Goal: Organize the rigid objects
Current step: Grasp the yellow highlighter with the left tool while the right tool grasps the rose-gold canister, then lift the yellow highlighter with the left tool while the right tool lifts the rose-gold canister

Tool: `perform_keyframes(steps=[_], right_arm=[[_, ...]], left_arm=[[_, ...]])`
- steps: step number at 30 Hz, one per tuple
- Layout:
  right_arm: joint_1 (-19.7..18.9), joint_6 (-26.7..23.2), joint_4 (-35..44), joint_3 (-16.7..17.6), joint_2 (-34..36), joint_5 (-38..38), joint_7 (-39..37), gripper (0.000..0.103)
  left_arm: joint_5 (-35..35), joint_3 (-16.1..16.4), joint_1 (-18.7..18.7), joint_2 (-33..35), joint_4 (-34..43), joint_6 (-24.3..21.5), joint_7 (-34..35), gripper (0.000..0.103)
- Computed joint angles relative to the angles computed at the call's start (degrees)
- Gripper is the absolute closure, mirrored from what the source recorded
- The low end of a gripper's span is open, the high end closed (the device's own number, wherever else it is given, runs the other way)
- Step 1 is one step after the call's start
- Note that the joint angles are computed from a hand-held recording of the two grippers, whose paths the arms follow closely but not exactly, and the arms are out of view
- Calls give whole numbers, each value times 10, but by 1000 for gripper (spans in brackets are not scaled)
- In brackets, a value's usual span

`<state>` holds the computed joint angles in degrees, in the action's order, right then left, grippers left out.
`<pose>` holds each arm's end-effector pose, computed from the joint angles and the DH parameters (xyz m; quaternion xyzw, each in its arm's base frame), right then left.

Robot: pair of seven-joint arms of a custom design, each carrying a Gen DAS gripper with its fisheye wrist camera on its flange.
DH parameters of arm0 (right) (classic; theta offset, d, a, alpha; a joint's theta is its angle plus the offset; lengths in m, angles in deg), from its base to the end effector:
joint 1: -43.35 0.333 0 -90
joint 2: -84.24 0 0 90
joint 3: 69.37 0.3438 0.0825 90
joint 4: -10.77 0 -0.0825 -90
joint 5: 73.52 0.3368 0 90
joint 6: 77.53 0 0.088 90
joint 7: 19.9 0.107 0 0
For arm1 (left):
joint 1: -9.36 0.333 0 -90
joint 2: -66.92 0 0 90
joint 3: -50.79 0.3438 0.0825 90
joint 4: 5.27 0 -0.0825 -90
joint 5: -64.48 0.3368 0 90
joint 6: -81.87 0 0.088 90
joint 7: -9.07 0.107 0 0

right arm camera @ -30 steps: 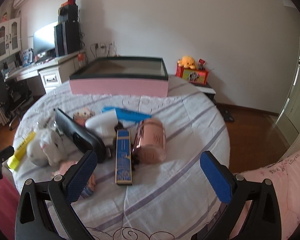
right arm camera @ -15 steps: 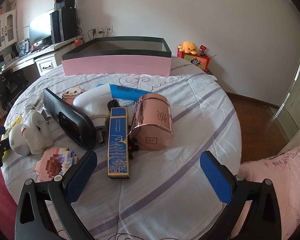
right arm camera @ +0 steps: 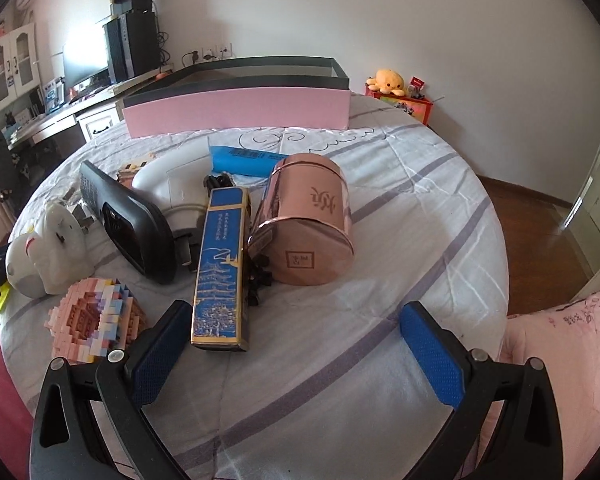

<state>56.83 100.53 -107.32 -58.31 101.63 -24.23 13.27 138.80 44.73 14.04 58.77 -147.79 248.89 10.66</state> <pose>0.5689 0.1786 0.4137 -0.8071 0.4578 -0.1911 0.3203 0.4303 -0.0708 0.4324 -0.7490 0.5477 -0.2191 0.3017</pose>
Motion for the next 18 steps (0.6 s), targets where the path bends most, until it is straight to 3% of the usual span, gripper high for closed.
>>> perform_keyframes(steps=[8, 11, 16, 18], right_arm=[[-18, -2, 5, 23, -3, 44, -50, 3], [-24, 3, 4, 40, -9, 71, -91, 12], [-12, -27, 7, 31, -16, 86, -116, 47], [6, -29, 11, 12, -13, 70, -102, 51]], left_arm=[[48, 3, 4, 1, 1, 12, -44, 77], [54, 3, 4, -1, 1, 11, -48, 77], [49, 6, 4, -3, -1, 18, -42, 77], [50, 4, 4, -2, 0, 15, -42, 77]])
